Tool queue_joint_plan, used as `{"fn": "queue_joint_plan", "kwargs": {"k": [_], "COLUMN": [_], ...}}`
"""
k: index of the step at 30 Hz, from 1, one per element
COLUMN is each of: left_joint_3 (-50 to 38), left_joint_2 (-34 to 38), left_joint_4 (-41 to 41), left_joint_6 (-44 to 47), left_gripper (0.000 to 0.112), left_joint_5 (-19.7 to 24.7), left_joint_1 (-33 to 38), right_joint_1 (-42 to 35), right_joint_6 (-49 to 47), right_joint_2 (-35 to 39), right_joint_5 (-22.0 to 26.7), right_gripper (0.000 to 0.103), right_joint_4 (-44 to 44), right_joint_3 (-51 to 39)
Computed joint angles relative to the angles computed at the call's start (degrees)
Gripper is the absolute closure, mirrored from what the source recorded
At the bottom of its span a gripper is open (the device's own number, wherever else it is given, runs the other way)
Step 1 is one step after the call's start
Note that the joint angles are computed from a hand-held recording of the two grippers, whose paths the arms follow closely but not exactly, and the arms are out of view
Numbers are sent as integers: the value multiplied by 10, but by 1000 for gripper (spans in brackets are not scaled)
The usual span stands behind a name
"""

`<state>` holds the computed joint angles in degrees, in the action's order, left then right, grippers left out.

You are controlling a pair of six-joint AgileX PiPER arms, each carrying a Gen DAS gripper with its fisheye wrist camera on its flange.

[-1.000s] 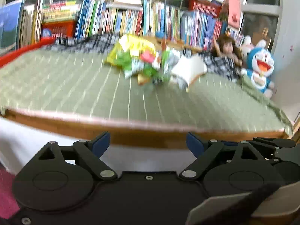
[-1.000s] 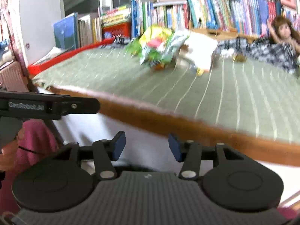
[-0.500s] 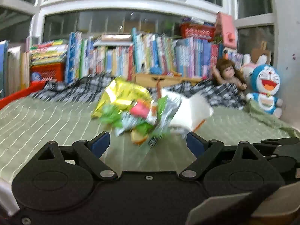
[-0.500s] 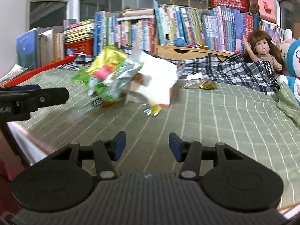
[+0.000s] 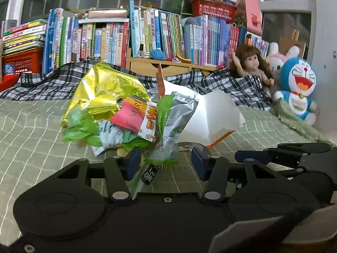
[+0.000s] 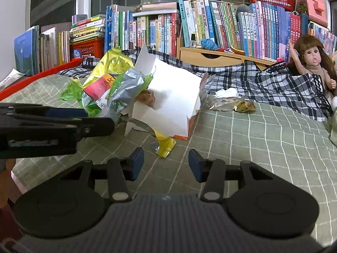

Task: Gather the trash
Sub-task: 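Raise both tools and move left tool toward the green snack bag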

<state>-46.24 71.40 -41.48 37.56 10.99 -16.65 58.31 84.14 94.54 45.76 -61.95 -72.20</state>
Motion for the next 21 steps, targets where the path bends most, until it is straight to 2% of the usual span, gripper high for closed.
{"fn": "queue_joint_plan", "kwargs": {"k": [2,3,6,9,15,18,19,20,21], "left_joint_3": [-11,-16,-21,-9,12,22,26,30,33], "left_joint_2": [19,28,35,19,-28,-52,-61,-70,-79], "left_joint_4": [-10,10,105,55,-23,-22,-23,-28,-27], "left_joint_6": [13,-7,-106,-69,-4,-11,-11,-7,-7], "left_gripper": [69,77,79,79,79,79,79,79,79], "left_joint_5": [-1,-3,-19,-24,3,10,12,14,19], "left_joint_1": [-5,-10,-23,-20,8,19,23,28,33], "right_joint_1": [-8,-10,-20,-27,-44,-51,-52,-53,-51], "right_joint_6": [-8,-12,-29,-46,-97,-133,-142,-149,-148], "right_joint_2": [4,7,18,28,64,87,95,99,103], "right_joint_5": [-9,-9,-17,-21,-26,-17,-13,-9,0], "right_gripper": [42,42,42,41,40,40,47,58,62], "right_joint_4": [5,7,15,24,62,95,103,108,108], "right_joint_3": [-2,-5,-17,-32,-87,-123,-135,-141,-148]}}
